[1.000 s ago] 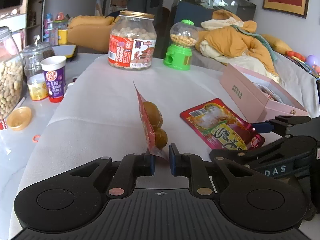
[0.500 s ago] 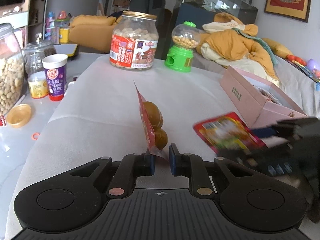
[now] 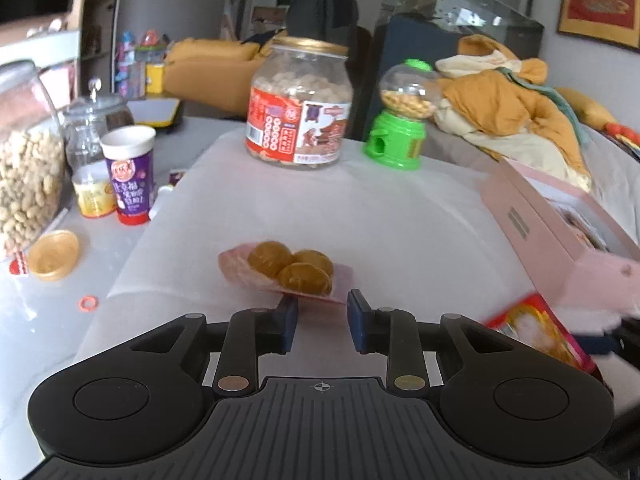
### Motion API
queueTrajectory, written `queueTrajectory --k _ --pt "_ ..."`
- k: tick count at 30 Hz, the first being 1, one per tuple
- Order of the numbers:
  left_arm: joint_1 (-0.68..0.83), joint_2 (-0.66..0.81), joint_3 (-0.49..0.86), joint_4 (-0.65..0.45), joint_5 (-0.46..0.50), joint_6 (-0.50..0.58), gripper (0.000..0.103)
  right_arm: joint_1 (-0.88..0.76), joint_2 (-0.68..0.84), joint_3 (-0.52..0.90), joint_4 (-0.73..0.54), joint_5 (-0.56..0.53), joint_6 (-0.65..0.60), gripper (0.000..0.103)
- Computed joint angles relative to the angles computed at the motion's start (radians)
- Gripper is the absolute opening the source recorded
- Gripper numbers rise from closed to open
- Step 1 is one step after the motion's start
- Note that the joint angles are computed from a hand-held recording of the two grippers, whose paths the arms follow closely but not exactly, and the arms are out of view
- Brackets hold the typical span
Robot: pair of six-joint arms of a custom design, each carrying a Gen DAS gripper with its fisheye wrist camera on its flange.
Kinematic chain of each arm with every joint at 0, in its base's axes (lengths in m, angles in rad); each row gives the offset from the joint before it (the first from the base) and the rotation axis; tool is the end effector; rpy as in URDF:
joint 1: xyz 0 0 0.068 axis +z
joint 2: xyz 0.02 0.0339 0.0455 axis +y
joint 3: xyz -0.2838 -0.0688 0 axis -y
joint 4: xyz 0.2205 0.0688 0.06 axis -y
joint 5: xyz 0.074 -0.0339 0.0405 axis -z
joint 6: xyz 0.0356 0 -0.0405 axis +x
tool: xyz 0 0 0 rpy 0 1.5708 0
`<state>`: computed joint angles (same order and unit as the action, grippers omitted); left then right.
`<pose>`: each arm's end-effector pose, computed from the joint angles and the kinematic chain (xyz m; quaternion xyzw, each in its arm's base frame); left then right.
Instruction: Organize snacks
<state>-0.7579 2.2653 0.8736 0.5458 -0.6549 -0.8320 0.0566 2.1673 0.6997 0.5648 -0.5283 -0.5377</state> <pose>0.2820 -0.2370 0.0487 -0.1468 0.8805 -0.0290 0.4498 0.3252 0.0364 0.0529 -0.3489 0.8469 0.1642 0.3661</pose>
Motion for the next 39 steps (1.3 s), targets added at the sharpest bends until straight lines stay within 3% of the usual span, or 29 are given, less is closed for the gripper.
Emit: queueTrajectory --k 9,15,19,22,25,29,30,31,35,39 --pt "0.079 0.008 -0.085 0.181 0.104 -0.082 0.029 -0.001 0.003 0.002 0.001 0.005 0.005 0.09" --pt "0.012 -0.091 -0.167 0.151 0.195 -0.012 0.029 0.0 0.004 -0.002 0.007 0.006 0.006 0.09" --pt "-0.062 -0.176 -0.222 0.139 0.041 0.039 0.029 0.0 0.004 -0.002 0.006 0.006 0.006 0.09" --pt "-0.044 -0.196 -0.178 0.099 -0.054 0.134 0.029 -0.001 0.004 -0.002 0.006 0.005 0.005 0.091" --pt "0.029 -0.14 -0.06 0.035 -0.03 0.247 0.03 -0.001 0.004 -0.002 0.006 0.005 0.005 0.091" --pt "0.09 -0.01 0.14 -0.154 -0.007 0.313 0.031 0.0 0.006 -0.001 0.008 0.007 0.006 0.091" --pt "0.092 0.01 0.161 -0.174 0.009 0.322 0.037 0.001 0.006 -0.001 0.009 0.007 0.007 0.091" --pt "0.08 0.033 0.158 -0.123 -0.02 0.376 0.037 0.001 0.006 -0.001 0.01 0.008 0.007 0.091" --pt "0.053 0.067 0.186 -0.152 -0.07 0.471 0.041 0.0 0.006 -0.001 0.008 0.007 0.005 0.091" --pt "0.061 0.068 0.218 -0.233 -0.104 0.437 0.044 0.001 0.007 -0.003 0.011 0.007 0.006 0.091"
